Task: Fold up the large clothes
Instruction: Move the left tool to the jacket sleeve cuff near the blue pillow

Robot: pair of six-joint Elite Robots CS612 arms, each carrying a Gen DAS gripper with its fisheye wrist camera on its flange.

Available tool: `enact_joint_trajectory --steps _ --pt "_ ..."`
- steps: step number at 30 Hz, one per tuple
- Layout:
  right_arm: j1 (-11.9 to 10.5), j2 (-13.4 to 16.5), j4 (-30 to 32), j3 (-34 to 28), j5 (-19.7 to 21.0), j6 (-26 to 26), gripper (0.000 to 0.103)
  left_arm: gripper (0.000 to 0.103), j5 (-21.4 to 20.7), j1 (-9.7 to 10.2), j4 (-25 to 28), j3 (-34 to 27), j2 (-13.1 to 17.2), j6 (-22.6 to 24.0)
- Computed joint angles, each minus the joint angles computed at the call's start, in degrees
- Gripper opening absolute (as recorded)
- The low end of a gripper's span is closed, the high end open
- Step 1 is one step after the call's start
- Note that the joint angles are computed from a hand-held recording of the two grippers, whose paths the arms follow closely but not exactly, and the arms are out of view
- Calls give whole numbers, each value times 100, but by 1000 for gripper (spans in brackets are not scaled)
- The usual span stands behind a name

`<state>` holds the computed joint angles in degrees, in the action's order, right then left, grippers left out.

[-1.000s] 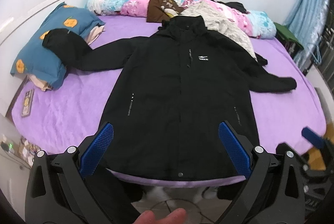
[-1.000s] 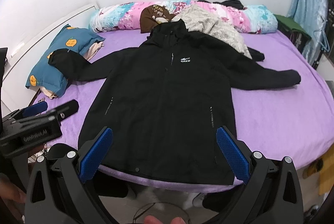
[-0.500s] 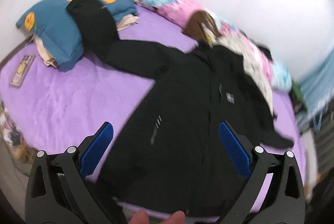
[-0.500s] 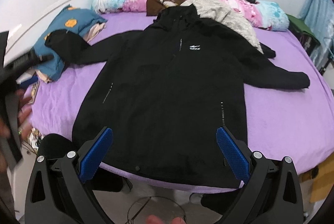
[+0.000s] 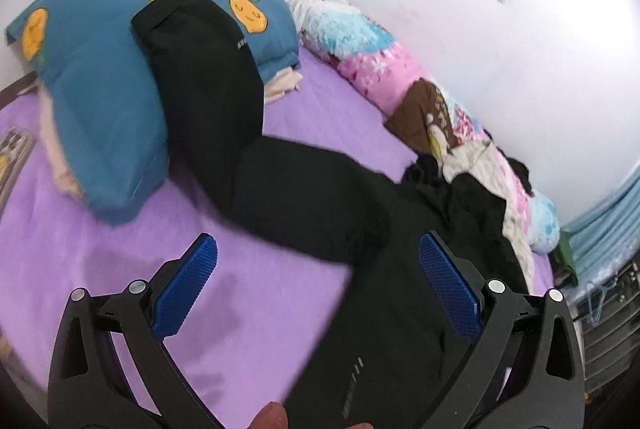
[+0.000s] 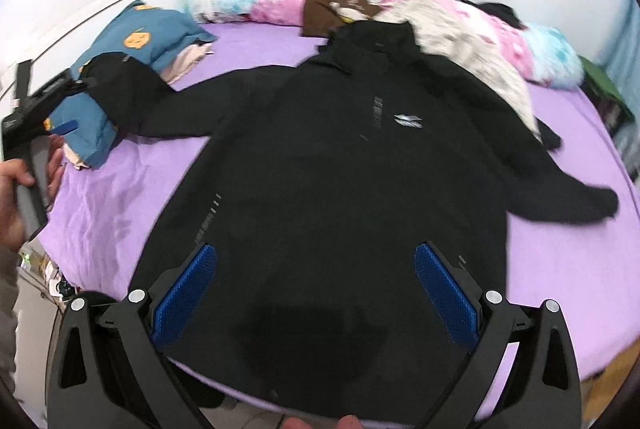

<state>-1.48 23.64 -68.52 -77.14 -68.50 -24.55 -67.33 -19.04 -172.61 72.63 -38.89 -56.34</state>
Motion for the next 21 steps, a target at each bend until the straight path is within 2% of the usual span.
enact_joint_trajectory --steps 4,7,10,14,19,20,21 --pt "126 -159 -60 319 306 -32 98 97 106 227 257 -423 350 62" --pt "200 -163 -15 328 217 -432 98 97 -81 428 272 -714 649 -431" --pt "210 -230 228 462 34 -513 98 97 -41 562 649 -1022 879 -761" --pt "175 -241 370 511 -251 -390 98 97 -210 723 281 -1272 1119 -864" --pt "127 -212 437 480 -471 -318 98 96 -195 861 -233 -1318 1241 -1010" --pt "122 -218 438 501 -501 -276 98 89 -200 852 -187 -1343 1248 -1013" --pt "120 -221 455 508 -509 -248 98 73 -313 874 -206 -1371 1269 -986"
